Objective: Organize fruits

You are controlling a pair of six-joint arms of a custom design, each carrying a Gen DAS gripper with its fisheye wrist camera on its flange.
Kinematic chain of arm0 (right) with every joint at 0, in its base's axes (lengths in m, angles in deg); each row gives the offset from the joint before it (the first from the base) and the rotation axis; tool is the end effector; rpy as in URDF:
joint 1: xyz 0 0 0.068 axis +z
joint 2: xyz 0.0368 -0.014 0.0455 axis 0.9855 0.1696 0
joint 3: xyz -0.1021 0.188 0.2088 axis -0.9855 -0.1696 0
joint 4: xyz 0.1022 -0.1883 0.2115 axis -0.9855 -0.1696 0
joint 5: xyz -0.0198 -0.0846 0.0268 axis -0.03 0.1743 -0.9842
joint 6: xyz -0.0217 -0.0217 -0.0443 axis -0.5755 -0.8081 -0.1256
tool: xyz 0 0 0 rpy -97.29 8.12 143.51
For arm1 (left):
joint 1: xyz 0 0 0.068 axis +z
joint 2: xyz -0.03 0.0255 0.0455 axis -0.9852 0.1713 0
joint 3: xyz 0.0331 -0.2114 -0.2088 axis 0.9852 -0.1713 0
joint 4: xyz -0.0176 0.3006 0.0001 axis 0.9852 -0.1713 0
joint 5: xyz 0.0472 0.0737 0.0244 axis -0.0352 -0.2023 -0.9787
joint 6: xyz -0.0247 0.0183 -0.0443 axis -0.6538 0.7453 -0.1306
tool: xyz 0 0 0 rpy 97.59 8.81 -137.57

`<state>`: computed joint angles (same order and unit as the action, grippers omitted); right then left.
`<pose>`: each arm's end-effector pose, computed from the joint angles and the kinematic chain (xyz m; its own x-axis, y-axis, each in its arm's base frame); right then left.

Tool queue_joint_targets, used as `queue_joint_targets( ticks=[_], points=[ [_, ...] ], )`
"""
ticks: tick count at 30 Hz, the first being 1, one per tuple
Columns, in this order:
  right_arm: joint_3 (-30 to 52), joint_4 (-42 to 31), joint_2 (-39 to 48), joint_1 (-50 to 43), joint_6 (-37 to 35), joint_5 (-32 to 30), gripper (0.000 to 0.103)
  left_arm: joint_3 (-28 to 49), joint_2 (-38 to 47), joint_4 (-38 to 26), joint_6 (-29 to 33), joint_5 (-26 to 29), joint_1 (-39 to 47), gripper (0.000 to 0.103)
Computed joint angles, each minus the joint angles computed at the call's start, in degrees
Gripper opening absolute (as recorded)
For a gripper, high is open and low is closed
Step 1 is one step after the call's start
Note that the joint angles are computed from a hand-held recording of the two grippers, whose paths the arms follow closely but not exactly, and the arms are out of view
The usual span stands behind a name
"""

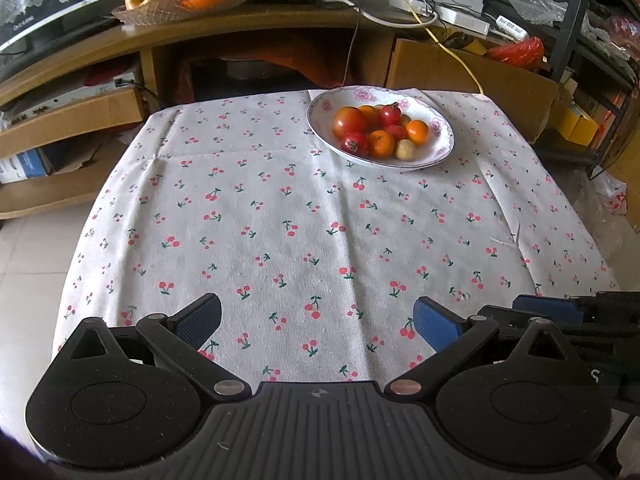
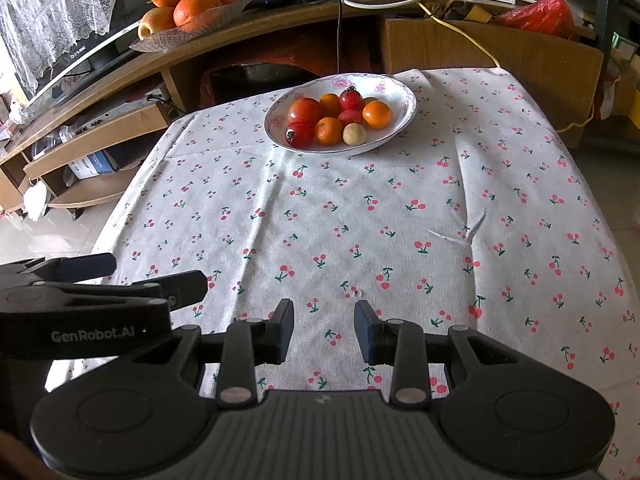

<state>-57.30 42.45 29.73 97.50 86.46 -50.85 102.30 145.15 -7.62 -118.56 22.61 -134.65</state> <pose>0.2209 0.0727 0.1143 -0.8360 -0.0459 -0.5468 -0.1857 0.9614 0.2033 0.2057 -0.2597 0.1080 -0.7844 -0.0067 -0.6202 0.0335 0.9980 -0.0531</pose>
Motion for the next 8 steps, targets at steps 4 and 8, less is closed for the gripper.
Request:
queue_joint_targets(
  ticks=[4,8],
  points=[
    [-0.1,0.2,0.0,-0.1,0.0,-0.2,0.032,0.8,0.6,-1.4,-0.7,-0.9,-0.3,0.103],
    [-0.5,0.7,0.1,-0.4,-0.3,-0.3,0.032,1.1,0.9,-2.2,-1.1,-0.8,-0.2,0.103]
  ],
)
